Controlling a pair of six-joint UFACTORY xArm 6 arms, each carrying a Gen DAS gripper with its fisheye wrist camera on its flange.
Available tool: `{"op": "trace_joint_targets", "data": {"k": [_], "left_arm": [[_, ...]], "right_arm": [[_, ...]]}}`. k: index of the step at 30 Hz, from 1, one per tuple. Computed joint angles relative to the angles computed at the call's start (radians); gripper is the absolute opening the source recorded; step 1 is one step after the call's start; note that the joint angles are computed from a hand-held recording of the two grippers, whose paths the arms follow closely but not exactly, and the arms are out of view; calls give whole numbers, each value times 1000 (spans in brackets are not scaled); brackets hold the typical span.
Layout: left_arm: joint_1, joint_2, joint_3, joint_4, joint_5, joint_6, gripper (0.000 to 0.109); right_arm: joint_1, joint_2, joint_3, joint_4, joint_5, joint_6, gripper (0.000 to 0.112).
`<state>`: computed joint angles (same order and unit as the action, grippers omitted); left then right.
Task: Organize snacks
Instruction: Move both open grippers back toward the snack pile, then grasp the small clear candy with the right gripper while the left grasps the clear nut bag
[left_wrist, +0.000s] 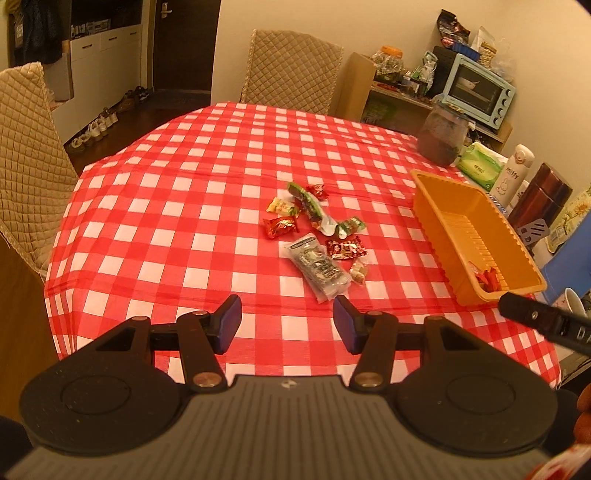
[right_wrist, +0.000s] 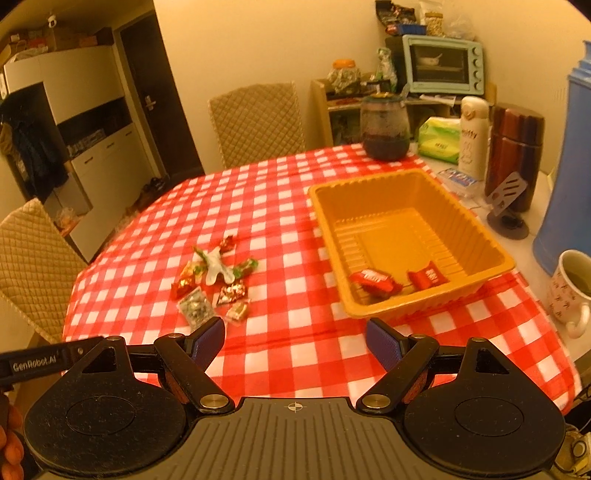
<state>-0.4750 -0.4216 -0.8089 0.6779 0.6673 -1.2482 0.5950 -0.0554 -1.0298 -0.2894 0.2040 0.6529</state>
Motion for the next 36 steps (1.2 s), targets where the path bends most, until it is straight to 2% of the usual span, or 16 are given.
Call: {"op": "trace_joint_targets", "data": {"k": [5, 9, 17, 20, 25, 29, 36], "left_arm": [[46, 48, 4, -31, -48, 22, 51], [87, 91, 4, -53, -87, 41, 51], [162, 185, -25, -74, -167, 71, 51], [183, 223, -42, -79, -194, 84, 51], [212, 274, -63, -87, -234, 99, 51], [232, 299, -69, -91, -262, 102, 51], [253, 320, -65, -112, -299, 110, 51]], "right_arm": [[9, 78, -42, 29, -16, -20, 83], [20, 156, -97, 110, -18, -94, 70], [45, 339, -259, 256, -21, -230, 55], [52, 415, -338, 297, -15, -269, 46], [62, 529, -462, 354, 12, -317, 42], [63, 605, -554, 332, 38, -292, 39], [68, 701, -694, 202, 99, -231, 36]]}}
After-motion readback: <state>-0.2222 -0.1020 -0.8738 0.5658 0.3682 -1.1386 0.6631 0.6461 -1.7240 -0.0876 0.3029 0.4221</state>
